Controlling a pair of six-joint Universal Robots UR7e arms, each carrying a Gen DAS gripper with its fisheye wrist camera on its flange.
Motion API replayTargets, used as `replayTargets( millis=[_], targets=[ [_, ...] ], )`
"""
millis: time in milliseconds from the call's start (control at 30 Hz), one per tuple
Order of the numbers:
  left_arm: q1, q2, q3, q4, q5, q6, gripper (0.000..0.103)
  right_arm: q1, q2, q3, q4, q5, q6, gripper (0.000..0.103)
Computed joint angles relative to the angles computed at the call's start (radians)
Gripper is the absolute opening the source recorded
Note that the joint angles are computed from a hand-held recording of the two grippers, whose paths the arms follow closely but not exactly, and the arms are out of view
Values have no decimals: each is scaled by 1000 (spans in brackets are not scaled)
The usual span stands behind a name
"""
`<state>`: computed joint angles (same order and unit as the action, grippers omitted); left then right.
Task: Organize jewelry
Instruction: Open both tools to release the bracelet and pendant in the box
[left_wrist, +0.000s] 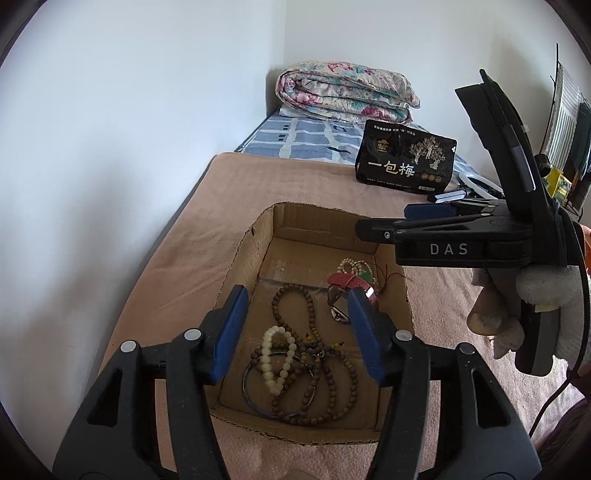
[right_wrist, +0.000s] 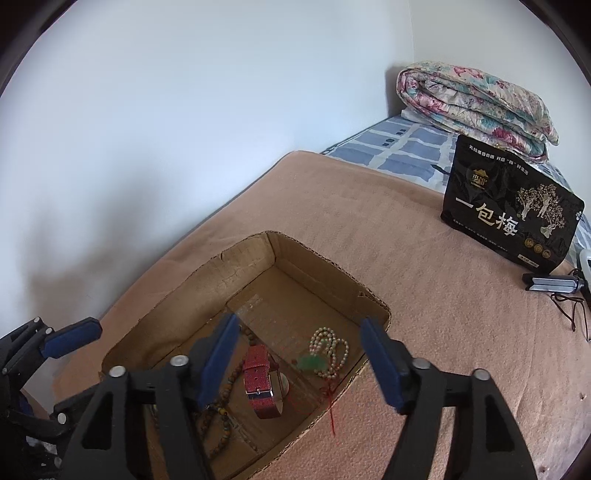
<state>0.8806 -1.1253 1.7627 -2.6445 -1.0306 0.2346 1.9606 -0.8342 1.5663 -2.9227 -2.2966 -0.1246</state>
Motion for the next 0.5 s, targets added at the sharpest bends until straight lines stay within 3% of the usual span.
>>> replayTargets(
  millis=[200,500],
  targets=[
    [-1,-3,-3,13,1,-13,58,12,0,-1,-20,-32,-12,90],
    [-24,-28,25,8,4,-14,58,28,-25,28,-40,-61,-17,94]
  ],
)
